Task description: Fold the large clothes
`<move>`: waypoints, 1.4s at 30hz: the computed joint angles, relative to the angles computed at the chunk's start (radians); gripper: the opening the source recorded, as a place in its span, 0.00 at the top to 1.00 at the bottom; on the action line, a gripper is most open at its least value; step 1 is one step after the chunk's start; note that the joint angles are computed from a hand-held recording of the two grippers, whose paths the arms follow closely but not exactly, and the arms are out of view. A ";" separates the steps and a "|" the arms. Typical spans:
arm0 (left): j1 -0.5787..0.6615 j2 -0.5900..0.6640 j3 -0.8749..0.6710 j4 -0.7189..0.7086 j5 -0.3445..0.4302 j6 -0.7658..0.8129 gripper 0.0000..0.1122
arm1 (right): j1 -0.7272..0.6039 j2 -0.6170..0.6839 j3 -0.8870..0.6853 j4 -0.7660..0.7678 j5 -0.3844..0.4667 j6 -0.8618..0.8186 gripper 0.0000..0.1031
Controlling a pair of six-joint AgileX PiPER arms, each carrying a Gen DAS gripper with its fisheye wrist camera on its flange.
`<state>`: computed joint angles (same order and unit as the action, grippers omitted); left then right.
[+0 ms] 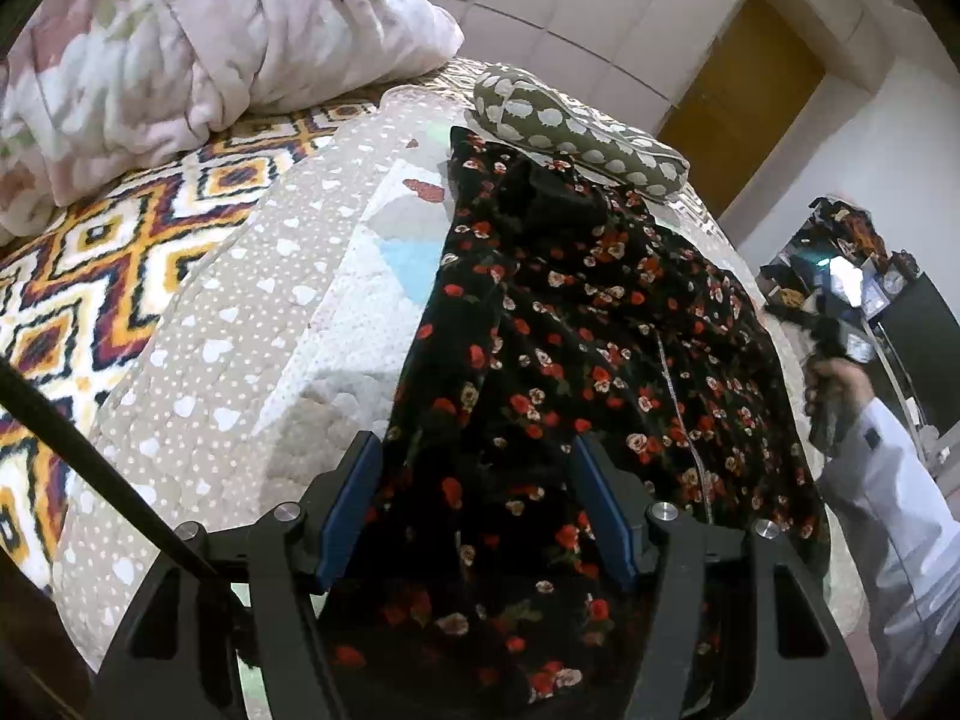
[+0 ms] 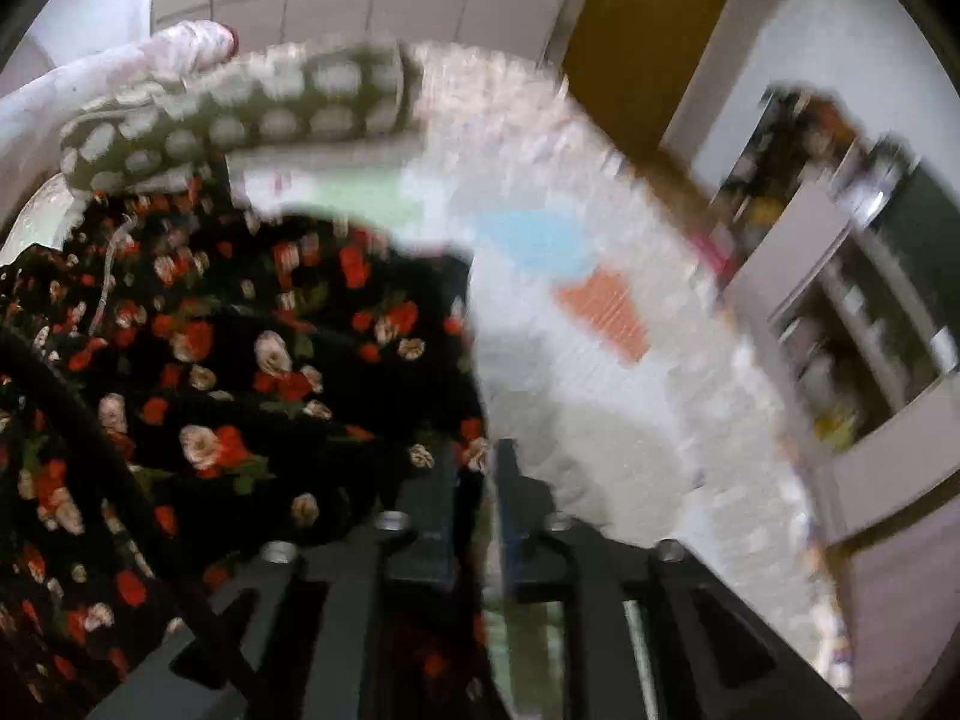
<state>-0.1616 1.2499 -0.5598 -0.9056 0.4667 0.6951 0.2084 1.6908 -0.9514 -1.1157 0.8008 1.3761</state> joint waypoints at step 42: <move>0.205 0.002 0.112 -0.101 0.101 0.301 0.38 | 0.450 -0.992 0.564 0.631 0.010 -0.102 0.30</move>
<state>0.0433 1.2523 -0.4475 -1.0068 0.5676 0.9963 0.6583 0.6992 -0.3869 -0.4852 0.8104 1.2737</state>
